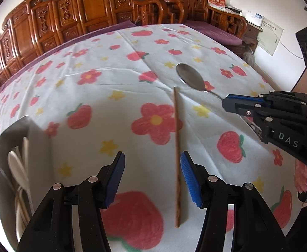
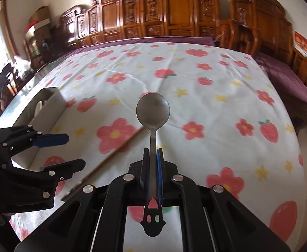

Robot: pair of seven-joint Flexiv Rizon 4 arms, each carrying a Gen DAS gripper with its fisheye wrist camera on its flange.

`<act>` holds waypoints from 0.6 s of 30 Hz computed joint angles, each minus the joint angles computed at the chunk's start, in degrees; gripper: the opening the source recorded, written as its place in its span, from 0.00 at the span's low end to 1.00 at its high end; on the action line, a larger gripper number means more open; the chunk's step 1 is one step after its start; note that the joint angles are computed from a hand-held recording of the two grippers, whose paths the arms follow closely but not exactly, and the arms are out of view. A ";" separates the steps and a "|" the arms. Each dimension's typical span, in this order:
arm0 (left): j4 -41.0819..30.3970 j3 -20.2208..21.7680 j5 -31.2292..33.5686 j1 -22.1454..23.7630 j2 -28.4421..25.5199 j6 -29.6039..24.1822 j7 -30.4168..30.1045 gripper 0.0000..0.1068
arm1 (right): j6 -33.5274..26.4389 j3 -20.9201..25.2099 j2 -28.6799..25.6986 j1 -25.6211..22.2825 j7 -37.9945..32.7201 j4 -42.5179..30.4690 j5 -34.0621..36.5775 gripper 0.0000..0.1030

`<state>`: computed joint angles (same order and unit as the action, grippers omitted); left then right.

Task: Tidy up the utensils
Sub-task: 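Move the left tool over the wooden chopstick while the right tool holds the metal spoon, then close the left tool on the wooden chopstick and lift it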

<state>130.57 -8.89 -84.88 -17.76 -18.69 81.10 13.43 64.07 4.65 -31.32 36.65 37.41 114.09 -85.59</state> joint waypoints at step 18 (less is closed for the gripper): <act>-0.52 -5.92 4.71 2.32 -3.17 3.08 -2.09 0.16 | 3.09 -0.60 -0.85 -1.01 1.35 0.74 -0.25 0.08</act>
<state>130.05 -14.81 -80.17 -15.44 -21.86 84.18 11.34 67.17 4.05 -32.17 35.64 38.75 114.84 -85.85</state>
